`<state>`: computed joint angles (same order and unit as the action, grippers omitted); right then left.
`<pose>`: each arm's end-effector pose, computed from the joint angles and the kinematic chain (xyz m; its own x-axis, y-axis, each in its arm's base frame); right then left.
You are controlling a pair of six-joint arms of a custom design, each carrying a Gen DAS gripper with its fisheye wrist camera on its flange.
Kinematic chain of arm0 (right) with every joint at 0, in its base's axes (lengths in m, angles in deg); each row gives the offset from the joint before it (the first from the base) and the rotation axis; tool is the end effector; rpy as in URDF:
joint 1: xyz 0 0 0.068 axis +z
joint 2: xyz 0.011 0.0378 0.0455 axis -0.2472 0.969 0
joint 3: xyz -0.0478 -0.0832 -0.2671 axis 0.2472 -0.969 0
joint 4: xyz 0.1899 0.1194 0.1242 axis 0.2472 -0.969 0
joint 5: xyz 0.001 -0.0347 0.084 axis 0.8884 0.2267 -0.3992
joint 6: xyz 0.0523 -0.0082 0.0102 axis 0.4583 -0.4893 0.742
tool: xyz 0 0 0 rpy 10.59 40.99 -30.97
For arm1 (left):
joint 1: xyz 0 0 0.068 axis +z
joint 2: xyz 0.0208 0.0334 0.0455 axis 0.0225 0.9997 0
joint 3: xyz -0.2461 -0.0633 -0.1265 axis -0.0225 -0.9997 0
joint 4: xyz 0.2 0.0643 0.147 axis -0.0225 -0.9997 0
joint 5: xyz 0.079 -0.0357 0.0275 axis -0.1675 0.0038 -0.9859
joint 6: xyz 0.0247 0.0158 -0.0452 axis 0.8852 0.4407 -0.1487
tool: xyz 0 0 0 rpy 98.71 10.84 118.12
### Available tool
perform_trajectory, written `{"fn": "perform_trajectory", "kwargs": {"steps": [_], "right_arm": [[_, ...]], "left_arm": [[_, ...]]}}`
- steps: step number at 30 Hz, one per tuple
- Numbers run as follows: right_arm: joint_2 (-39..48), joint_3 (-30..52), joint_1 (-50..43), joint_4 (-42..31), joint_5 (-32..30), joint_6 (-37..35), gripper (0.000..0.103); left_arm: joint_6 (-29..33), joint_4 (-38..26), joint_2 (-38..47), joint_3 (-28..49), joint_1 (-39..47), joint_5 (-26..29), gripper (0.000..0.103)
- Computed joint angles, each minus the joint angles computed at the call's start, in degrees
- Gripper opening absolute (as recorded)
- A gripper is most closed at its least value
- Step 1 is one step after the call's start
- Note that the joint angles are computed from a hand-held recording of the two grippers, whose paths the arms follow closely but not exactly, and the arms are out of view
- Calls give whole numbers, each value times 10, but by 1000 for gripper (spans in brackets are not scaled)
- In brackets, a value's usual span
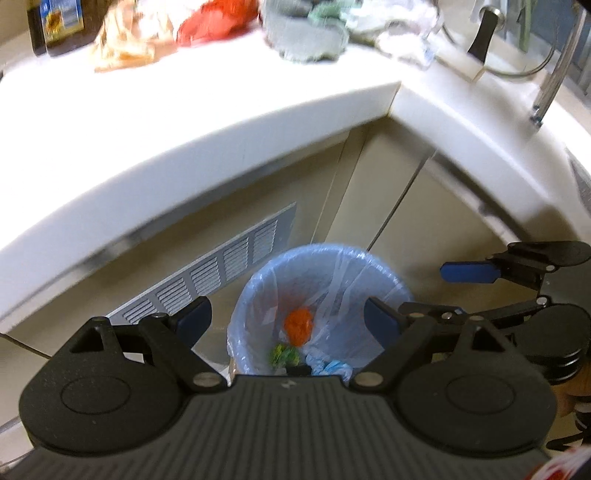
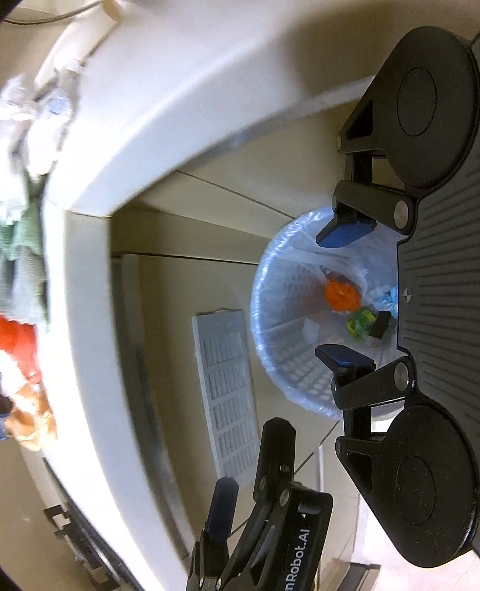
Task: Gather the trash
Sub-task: 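Move both open tools back to the counter toward the white tissues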
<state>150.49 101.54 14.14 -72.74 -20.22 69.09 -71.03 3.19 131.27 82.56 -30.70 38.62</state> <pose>0.2176 0.1069 0.2106 -0.7894 0.0791 -0.6088 0.0486 0.9966 0.0664 0.3270 -0.2125 0.2392 -0.6571 0.4817 -0.5799 0.6555 0.7450 -0.1239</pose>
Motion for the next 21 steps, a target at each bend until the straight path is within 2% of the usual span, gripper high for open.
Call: {"fn": "perform_trajectory", "kwargs": {"steps": [3,8,9,13,17,21], "right_arm": [[-24,8,14,-19,19,0,58],[-102,46,72,-83,106,18,58],[-102,46,72,-83,106,18,58],[-129,91,110,-132,193,52,58],[-140,112,96,-158,221,66,58],[-150,152,42,-205,248,63,58]], "left_arm": [[-4,1,-30,-2,6,17,88],[-13,19,-81,-6,13,36,88],[-16,23,-88,-4,13,38,88],[-22,38,-97,13,16,47,88],[-18,38,-82,56,14,55,88],[-18,39,-55,100,-5,51,88]]}}
